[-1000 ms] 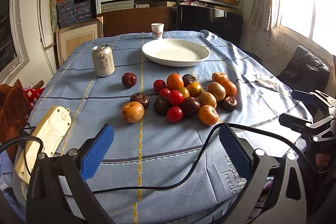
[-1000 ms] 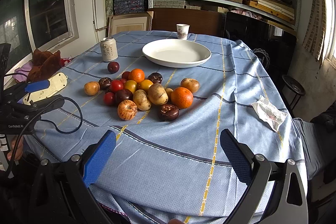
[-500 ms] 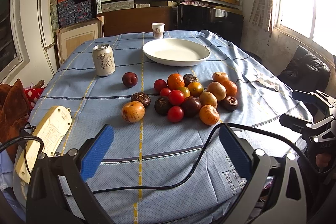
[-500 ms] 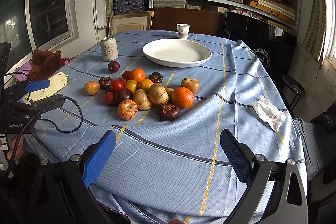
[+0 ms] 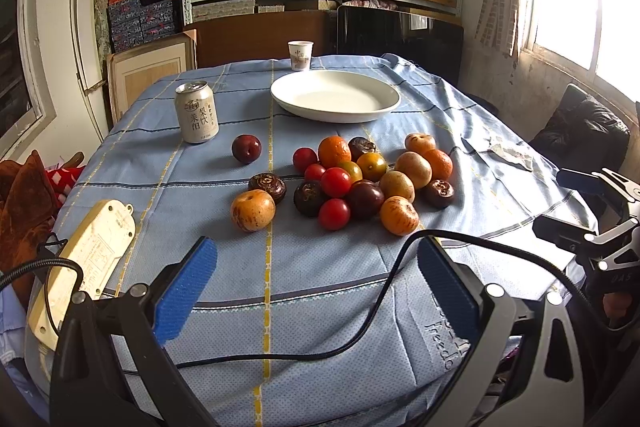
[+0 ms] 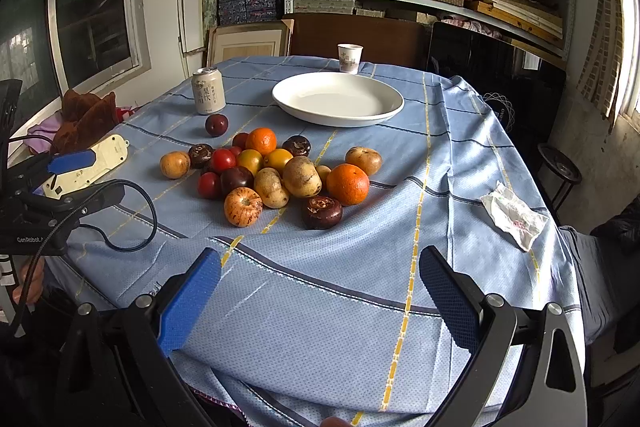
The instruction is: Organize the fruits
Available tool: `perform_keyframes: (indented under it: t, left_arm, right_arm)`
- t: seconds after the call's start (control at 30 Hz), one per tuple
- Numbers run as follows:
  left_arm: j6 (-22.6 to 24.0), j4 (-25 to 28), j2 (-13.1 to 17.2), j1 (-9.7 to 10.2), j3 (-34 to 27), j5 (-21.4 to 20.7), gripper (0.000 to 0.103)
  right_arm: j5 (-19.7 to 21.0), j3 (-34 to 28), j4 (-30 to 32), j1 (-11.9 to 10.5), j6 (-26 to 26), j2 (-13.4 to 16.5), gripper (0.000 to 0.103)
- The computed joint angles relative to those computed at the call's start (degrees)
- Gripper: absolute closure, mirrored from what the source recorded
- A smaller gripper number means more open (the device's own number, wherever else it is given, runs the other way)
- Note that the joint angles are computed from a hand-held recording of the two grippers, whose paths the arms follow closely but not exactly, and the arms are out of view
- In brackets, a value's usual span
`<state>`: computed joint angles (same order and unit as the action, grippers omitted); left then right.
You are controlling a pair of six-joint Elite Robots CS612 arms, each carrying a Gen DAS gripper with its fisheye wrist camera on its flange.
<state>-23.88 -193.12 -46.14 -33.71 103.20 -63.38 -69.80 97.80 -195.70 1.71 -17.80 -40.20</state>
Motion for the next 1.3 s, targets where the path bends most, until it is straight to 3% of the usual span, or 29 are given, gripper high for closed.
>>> perform_keyframes:
  t: [0.37, 0.57, 0.67, 0.8, 0.87, 1.03, 1.13, 1.3]
  left_arm:
    - [-1.4, -0.2, 0.1, 0.61, 0.0, -1.9, 0.004]
    - [-0.9, -0.8, 0.7, 1.9, -0.3, -1.0, 0.004]
    - [-1.9, -1.7, 0.7, 2.97, -0.3, -1.1, 0.004]
    - [-2.7, -1.0, 1.1, 4.26, -1.1, -1.0, 0.004]
    - [-3.0, -0.2, 1.3, 4.83, -1.6, -1.0, 0.004]
    - [-3.4, 0.7, 2.0, 6.08, -2.4, -3.1, 0.004]
    - [-3.5, 0.9, 2.5, 6.73, -2.9, -3.8, 0.004]
    - [-4.4, 1.6, 3.5, 7.77, -4.3, -5.8, 0.004]
  right_arm:
    - [0.7, -0.4, -2.6, -0.1, -0.4, 1.0, 0.004]
    - [10.7, -3.5, 3.0, -1.4, 0.0, 3.0, 0.004]
    - [11.2, -4.7, 3.5, -1.0, 0.6, 3.7, 0.004]
    - [10.4, -7.1, 7.0, 0.7, -2.2, 4.5, 0.027]
    - [10.9, -8.9, 10.9, 1.6, -3.3, 5.0, 0.032]
    - [11.8, -12.4, 17.9, 2.6, -2.2, 6.3, 0.032]
    - [15.7, -14.2, 24.3, 2.2, -1.8, 6.7, 0.04]
    - [16.2, -14.7, 27.0, 2.2, -0.8, 6.7, 0.047]
